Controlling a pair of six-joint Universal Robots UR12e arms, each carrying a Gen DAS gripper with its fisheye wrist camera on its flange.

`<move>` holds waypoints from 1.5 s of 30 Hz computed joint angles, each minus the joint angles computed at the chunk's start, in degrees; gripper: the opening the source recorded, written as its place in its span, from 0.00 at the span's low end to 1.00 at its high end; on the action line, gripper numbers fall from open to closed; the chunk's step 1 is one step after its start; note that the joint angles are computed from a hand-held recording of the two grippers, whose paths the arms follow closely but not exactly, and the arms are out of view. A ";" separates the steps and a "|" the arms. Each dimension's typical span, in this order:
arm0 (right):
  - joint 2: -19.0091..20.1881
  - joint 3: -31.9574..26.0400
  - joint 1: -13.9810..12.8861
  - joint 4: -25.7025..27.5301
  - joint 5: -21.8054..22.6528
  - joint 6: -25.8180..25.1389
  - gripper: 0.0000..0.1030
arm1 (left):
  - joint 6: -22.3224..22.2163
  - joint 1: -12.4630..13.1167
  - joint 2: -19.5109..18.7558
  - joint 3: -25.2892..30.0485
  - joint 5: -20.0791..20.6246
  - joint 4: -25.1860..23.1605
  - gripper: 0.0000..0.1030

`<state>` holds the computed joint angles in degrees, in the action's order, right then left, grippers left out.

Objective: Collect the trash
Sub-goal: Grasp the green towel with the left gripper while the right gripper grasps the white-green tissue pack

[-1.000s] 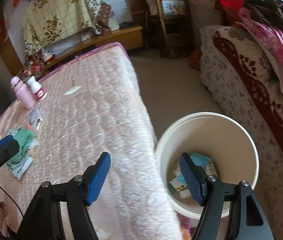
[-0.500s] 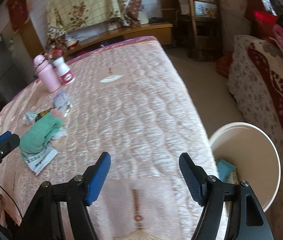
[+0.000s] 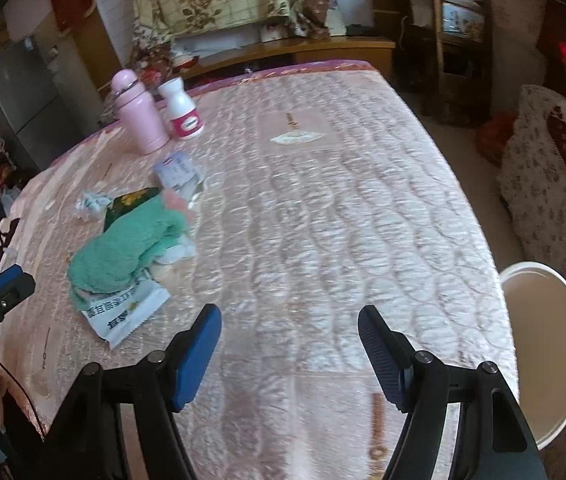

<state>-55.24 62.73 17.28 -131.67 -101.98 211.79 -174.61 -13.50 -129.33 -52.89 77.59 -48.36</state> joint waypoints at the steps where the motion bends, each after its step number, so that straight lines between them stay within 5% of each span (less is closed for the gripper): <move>1: 0.39 -0.58 0.07 0.31 0.17 -0.22 0.72 | 0.17 0.08 -0.19 0.39 -1.06 -0.56 0.76; 6: 1.42 -2.19 0.18 1.51 0.59 -0.70 0.72 | 4.07 -0.82 -2.19 4.00 -3.96 -3.73 0.83; 12: 1.68 -2.53 0.01 2.99 0.71 -0.86 0.72 | 9.02 -3.63 -7.60 12.17 -0.25 -9.26 0.83; 13: 1.61 -2.39 -0.04 2.98 0.82 -0.79 0.72 | 9.12 -3.86 -8.60 13.81 -0.40 -11.00 0.79; 14: 1.52 -2.25 -0.05 2.96 0.88 -0.79 0.72 | 9.05 -3.94 -8.97 14.38 -0.43 -11.52 0.56; 16: 1.47 -2.12 -0.08 2.92 1.01 -1.01 0.72 | 8.17 -4.02 -9.73 15.98 -0.20 -13.18 0.47; 20: 1.59 -2.09 -0.12 2.23 1.98 -1.66 0.72 | 4.92 -2.73 -8.35 14.33 -4.55 -11.25 0.45; 28: 6.08 -8.61 -0.42 1.59 9.44 -7.33 0.72 | -4.76 0.25 -3.93 8.18 -1.90 -3.99 0.45; 38: 16.69 -26.26 0.32 12.55 10.66 -19.12 0.74 | -7.11 1.70 -1.33 2.99 -1.71 -1.96 0.45; 45: 19.47 -30.39 0.34 11.60 10.17 -19.78 0.76 | -8.25 1.95 -1.59 3.14 -3.00 -1.99 0.45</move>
<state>-35.78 32.33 17.62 -120.06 -91.81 192.01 -182.85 -11.55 -130.92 -49.74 74.59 -50.35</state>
